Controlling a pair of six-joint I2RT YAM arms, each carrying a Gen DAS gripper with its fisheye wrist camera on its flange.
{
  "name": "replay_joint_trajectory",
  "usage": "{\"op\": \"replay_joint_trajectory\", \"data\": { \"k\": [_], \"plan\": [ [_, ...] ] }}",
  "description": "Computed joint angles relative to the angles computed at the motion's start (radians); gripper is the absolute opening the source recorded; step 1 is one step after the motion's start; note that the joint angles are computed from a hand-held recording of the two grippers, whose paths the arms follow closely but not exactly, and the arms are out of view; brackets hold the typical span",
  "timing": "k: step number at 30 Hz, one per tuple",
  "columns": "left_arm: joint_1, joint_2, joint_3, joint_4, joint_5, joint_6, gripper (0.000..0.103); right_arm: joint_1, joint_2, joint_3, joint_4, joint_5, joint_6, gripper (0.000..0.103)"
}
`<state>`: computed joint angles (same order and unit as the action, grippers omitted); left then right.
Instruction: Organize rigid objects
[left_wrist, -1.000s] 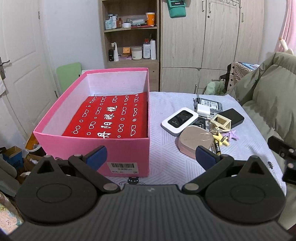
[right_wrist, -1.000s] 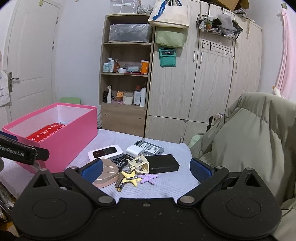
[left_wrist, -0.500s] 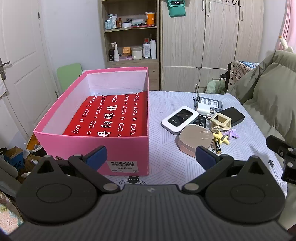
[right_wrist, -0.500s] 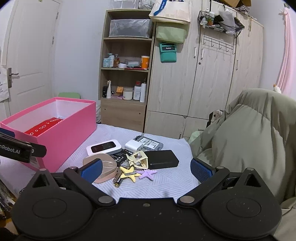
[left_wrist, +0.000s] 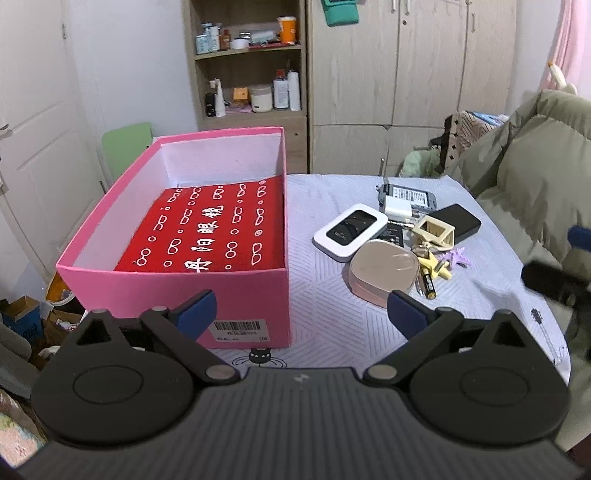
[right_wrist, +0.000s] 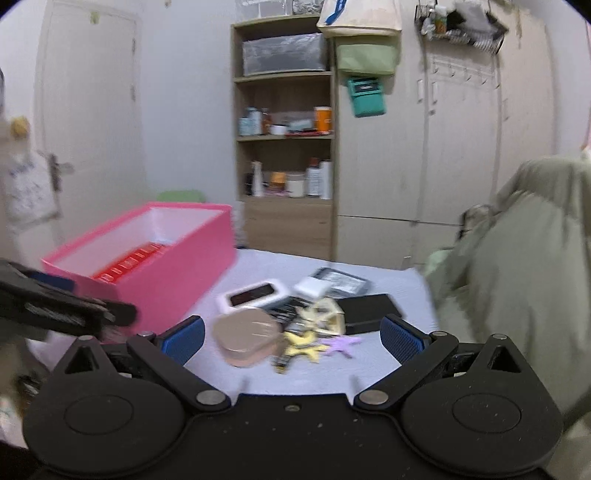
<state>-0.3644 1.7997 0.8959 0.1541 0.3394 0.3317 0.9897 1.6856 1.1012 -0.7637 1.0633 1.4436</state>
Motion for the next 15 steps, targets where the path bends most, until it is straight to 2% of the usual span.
{"op": "replay_joint_trajectory", "data": {
  "k": [2, 5, 7, 8, 9, 11, 13, 15],
  "plan": [
    [0.007, 0.013, 0.031, -0.046, 0.026, 0.018, 0.099, -0.001, -0.005, -0.033, 0.080, 0.046, -0.025, 0.103],
    [0.028, 0.037, 0.109, -0.162, 0.087, 0.062, 0.097, -0.012, 0.027, -0.065, 0.119, 0.138, 0.044, 0.103],
    [0.036, 0.042, 0.150, -0.222, 0.099, 0.112, 0.095, -0.038, 0.038, -0.082, 0.156, 0.150, 0.040, 0.103],
    [0.038, 0.041, 0.163, -0.237, 0.091, 0.140, 0.095, -0.058, 0.013, -0.115, 0.225, 0.127, -0.022, 0.103],
    [0.040, 0.039, 0.177, -0.249, 0.083, 0.166, 0.095, -0.093, -0.039, -0.185, 0.369, 0.079, -0.130, 0.103],
    [0.053, 0.047, 0.232, -0.306, 0.083, 0.212, 0.095, -0.136, -0.107, -0.279, 0.552, 0.006, -0.217, 0.103],
    [0.072, 0.064, 0.309, -0.385, 0.098, 0.245, 0.095, -0.185, -0.153, -0.334, 0.664, -0.087, -0.283, 0.102],
    [0.092, 0.082, 0.380, -0.440, 0.103, 0.266, 0.095, -0.224, -0.157, -0.341, 0.712, -0.166, -0.367, 0.100]
  ]
}}
